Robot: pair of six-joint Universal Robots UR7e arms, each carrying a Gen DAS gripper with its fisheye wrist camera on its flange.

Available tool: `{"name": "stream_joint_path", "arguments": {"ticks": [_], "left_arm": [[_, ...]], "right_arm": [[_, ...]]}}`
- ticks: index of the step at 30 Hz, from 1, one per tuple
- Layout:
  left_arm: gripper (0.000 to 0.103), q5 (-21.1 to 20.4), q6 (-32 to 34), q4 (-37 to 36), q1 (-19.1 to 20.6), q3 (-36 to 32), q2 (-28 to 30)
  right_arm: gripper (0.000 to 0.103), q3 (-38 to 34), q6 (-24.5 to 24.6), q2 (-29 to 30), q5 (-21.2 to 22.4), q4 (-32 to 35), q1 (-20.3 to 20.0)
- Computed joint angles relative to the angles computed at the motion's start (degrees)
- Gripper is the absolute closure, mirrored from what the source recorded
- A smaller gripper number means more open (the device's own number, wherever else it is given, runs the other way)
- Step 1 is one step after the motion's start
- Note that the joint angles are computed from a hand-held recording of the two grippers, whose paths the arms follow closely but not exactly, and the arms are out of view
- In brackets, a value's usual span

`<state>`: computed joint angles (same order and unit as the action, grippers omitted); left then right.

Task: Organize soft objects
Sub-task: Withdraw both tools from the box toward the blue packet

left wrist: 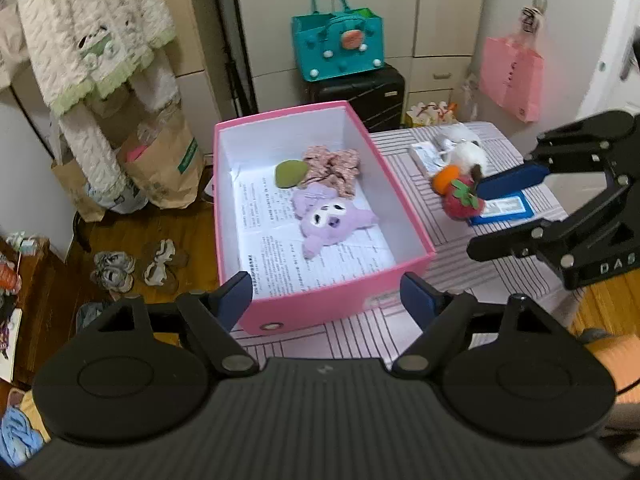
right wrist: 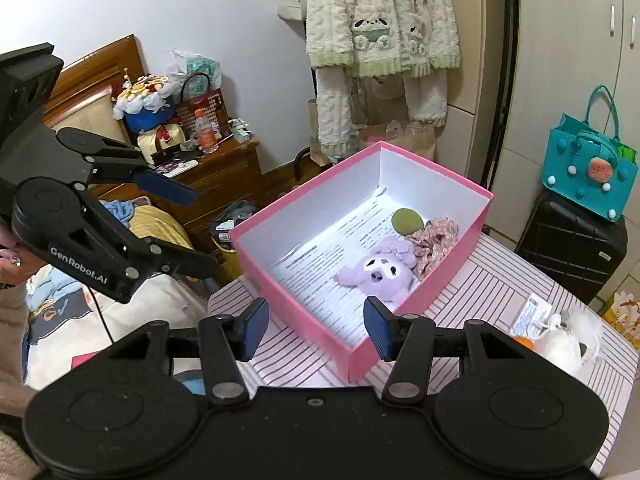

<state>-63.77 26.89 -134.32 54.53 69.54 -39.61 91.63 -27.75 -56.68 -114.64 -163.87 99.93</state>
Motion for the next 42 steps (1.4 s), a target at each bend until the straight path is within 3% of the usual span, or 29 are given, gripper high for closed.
{"name": "stream_joint_path", "arguments": {"ticks": [16,30,38,42], "left_arm": [[0.017,-2.2,3.3,-1.7,-2.0,12.7,-5.7],[0.017,-3.2,1.2,4.0,-2.3,11.8,-1.9],[0.017,-7.1,2.9,4.0,-2.2,11.6,0.4],[0.018,-9.9,4.2,-0.6,-2.0,12.9,1.4]], "right_arm": [[0.043,14.6,0.1,-9.0,-0.2,-6.2,-0.5],[0.042,25.1,4.2,-15.6,1.6,-10.6,-5.6],[0.042,29.4,4.1,-17.1,2.8,-14.4,-9.1],[0.042,30.9,3.1,-17.3,3.5,-17.5,-11.0]]}}
